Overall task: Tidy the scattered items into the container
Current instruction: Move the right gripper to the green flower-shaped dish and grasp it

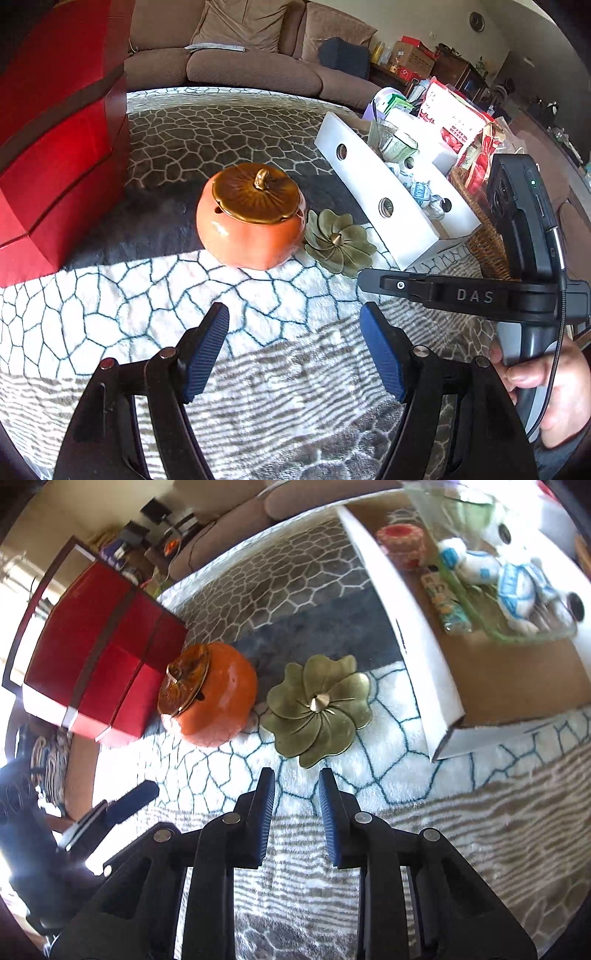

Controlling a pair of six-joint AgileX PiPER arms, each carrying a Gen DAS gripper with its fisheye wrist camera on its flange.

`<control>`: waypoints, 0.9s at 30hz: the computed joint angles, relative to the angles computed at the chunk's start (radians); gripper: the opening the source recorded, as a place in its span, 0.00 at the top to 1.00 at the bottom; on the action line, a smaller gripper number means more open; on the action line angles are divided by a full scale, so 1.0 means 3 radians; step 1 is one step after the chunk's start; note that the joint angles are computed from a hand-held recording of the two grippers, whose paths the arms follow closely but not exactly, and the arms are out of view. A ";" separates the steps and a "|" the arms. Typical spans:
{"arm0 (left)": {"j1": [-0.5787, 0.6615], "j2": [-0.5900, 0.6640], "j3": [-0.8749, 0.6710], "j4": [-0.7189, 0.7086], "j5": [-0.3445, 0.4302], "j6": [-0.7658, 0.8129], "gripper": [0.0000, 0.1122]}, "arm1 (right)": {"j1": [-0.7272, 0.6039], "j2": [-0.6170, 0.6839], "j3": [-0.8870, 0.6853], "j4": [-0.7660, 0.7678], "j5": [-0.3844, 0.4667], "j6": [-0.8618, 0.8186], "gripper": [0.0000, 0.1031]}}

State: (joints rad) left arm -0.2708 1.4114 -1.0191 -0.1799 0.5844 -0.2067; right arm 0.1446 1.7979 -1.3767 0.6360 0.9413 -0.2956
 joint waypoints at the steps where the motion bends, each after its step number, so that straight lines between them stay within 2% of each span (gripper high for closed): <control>1: -0.0015 0.0003 0.0014 0.0012 -0.0032 -0.0035 0.34 | -0.0012 -0.0023 0.0113 0.0044 -0.0147 0.0071 0.77; 4: -0.0017 -0.0004 0.0062 -0.0019 -0.0115 -0.0077 0.34 | -0.0090 -0.0021 0.0362 0.0369 -0.0459 0.0117 0.84; 7: 0.0018 -0.0020 0.0131 -0.0180 -0.0204 0.0019 0.34 | -0.0069 -0.0040 0.0542 0.0642 -0.0870 0.0069 0.85; 11: 0.0011 0.0038 0.0125 -0.0234 -0.0229 0.0101 0.34 | 0.0058 0.0011 0.0513 0.0524 -0.1187 0.0234 0.86; 17: 0.0088 0.0061 0.0152 -0.0567 -0.0255 0.0414 0.34 | 0.0184 0.0026 0.0505 0.0241 -0.1469 0.0511 0.93; 19: 0.0102 0.0076 0.0154 -0.0611 -0.0256 0.0459 0.34 | 0.0178 0.0012 0.0511 0.0275 -0.1471 0.0441 0.93; 21: 0.0117 0.0089 0.0158 -0.0656 -0.0262 0.0496 0.34 | 0.0108 0.0003 0.0518 0.0444 -0.1358 0.0321 0.94; 27: 0.0205 0.0161 0.0163 -0.0981 -0.0259 0.0721 0.34 | -0.0184 -0.0020 0.0551 0.0746 -0.0800 -0.0016 0.95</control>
